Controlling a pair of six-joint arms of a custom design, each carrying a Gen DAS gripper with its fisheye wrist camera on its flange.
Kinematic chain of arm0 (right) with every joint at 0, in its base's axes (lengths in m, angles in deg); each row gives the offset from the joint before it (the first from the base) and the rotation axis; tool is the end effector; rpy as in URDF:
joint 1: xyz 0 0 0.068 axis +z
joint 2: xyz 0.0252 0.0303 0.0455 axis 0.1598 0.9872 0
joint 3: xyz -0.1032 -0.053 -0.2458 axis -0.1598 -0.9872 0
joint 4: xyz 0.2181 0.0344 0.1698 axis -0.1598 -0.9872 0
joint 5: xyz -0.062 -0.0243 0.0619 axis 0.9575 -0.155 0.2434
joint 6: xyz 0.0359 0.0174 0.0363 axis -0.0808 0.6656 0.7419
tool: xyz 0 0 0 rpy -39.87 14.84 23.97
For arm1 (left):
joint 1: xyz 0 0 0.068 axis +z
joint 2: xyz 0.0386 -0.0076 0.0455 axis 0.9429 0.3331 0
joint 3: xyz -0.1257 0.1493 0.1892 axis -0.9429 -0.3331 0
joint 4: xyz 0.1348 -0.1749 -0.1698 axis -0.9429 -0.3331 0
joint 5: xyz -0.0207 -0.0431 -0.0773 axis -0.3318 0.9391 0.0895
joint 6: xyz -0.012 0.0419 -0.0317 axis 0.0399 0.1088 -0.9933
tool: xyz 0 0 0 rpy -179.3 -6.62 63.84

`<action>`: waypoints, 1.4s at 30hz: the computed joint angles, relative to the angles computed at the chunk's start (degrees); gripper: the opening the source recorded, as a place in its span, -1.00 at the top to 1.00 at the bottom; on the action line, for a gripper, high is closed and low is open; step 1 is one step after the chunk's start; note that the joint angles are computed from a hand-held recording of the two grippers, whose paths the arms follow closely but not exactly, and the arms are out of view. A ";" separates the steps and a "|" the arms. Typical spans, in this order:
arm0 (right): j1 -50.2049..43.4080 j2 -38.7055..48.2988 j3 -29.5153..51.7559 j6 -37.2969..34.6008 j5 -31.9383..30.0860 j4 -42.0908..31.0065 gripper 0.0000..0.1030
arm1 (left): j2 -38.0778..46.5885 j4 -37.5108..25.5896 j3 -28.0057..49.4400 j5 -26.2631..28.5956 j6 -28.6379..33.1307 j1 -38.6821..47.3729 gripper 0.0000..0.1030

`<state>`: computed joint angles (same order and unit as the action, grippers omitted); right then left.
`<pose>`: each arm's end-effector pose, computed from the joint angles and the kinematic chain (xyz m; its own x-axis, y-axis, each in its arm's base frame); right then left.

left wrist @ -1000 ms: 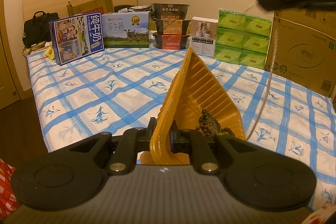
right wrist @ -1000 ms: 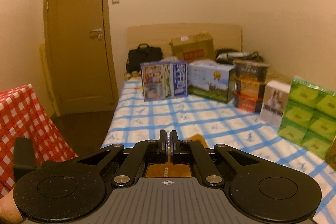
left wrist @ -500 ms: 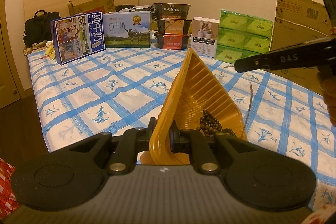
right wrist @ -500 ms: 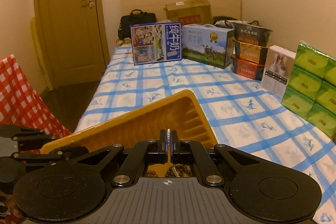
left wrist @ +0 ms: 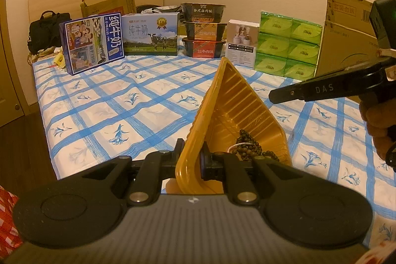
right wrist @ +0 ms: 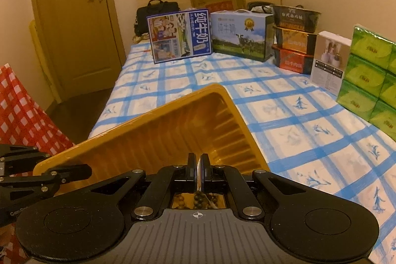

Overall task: Organize jewelry
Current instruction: 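Carry the pearl necklace over the tray and open the right gripper, then lower the orange tray flat onto the sheet and open the left gripper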

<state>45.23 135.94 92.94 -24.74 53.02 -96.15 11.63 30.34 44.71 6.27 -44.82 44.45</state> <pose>0.2266 0.1550 0.2738 -0.5778 -0.0279 -0.8157 -0.2510 0.9571 0.1450 0.2158 -0.1071 0.2503 -0.4675 0.2400 -0.8508 0.4714 0.8819 -0.0103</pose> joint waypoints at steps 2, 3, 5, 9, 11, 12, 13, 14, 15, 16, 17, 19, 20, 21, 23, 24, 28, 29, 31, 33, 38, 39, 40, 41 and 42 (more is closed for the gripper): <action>0.09 0.01 0.21 0.40 0.60 -0.26 0.95 | -0.01 -0.02 0.02 0.18 0.09 0.21 0.81; 0.14 -0.47 -0.09 0.41 1.16 -0.21 0.95 | 0.00 0.00 0.03 0.05 -0.02 0.04 0.80; 0.42 -1.36 -0.55 0.53 2.23 -0.31 0.94 | -0.02 0.01 0.00 0.26 0.23 0.31 0.80; 0.47 -4.09 -1.92 1.87 3.68 -1.90 0.87 | -0.02 -0.02 0.01 0.30 0.12 0.34 0.81; 0.78 -6.12 -3.35 3.50 4.55 -2.86 0.73 | -0.05 -0.03 -0.06 0.48 0.15 0.55 0.81; 0.98 -7.43 -4.24 4.54 5.00 -3.43 0.56 | 0.00 0.01 -0.07 0.57 0.20 0.67 0.81; 1.35 -9.18 -5.53 5.81 5.51 -4.07 0.36 | 0.01 0.01 -0.07 0.64 0.17 0.68 0.81; 1.96 -10.54 -6.53 7.06 6.24 -4.62 0.29 | 0.01 0.03 -0.08 0.59 0.21 0.67 0.81; 2.81 -12.24 -7.84 8.59 7.32 -5.45 0.21 | 0.02 -0.01 -0.06 0.57 0.26 0.69 0.81; 3.81 -13.93 -9.03 10.25 8.48 -6.73 0.19 | 0.00 0.00 -0.07 0.65 0.16 0.71 0.81; 4.98 -15.42 -10.07 12.24 9.77 -8.01 0.18 | -0.01 0.04 -0.09 0.66 0.07 0.67 0.81; 7.34 -18.65 -12.07 17.19 11.99 -11.11 0.16 | 0.25 0.30 -0.15 0.44 0.00 0.48 0.81; 8.78 -20.45 -13.18 20.05 13.32 -12.80 0.16 | 0.18 0.21 -0.13 0.81 0.10 0.82 0.81; 10.38 -21.94 -14.12 22.86 14.77 -14.44 0.15 | 0.18 0.21 -0.13 0.81 0.10 0.82 0.81; 14.57 -25.27 -16.07 29.60 18.13 -18.78 0.14 | 0.22 0.15 -0.09 0.72 0.08 0.73 0.81; 16.89 -26.31 -16.61 33.13 19.85 -21.15 0.14 | 0.31 0.34 -0.20 0.98 0.19 0.97 0.81; 28.46 -28.80 -17.73 50.78 27.26 -33.48 0.13 | 0.36 0.25 -0.14 1.02 0.06 0.97 0.81; 31.12 -28.86 -17.76 55.03 28.56 -36.24 0.13 | 0.38 0.31 -0.29 1.22 0.07 1.14 0.81; 37.19 -28.30 -17.50 65.19 31.07 -42.79 0.13 | 0.55 0.58 -0.70 1.88 0.31 1.77 0.80; 42.81 -26.97 -16.96 74.86 32.77 -49.03 0.13 | 0.67 0.61 -0.97 2.90 0.39 2.65 0.80; 52.87 -23.69 -16.20 94.07 33.65 -60.58 0.13 | 1.73 0.07 -0.36 5.68 0.84 5.21 0.80; 54.42 -23.14 -16.20 96.99 33.64 -62.19 0.13 | 1.99 -0.09 -0.20 6.49 0.89 5.92 0.80; 55.39 -22.80 -16.13 98.88 33.61 -63.27 0.13 | 2.20 -0.31 -0.06 7.15 0.94 6.51 0.80; 56.43 -22.36 -15.97 100.83 33.58 -64.30 0.13 | 2.45 -0.63 0.14 7.85 1.18 7.25 0.80; 57.08 -22.02 -15.85 102.05 33.54 -64.90 0.13 | 2.80 -0.85 0.37 8.29 1.28 7.69 0.80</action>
<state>102.30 113.91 77.09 77.32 86.56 -161.05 14.43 29.49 45.08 14.57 -43.54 52.15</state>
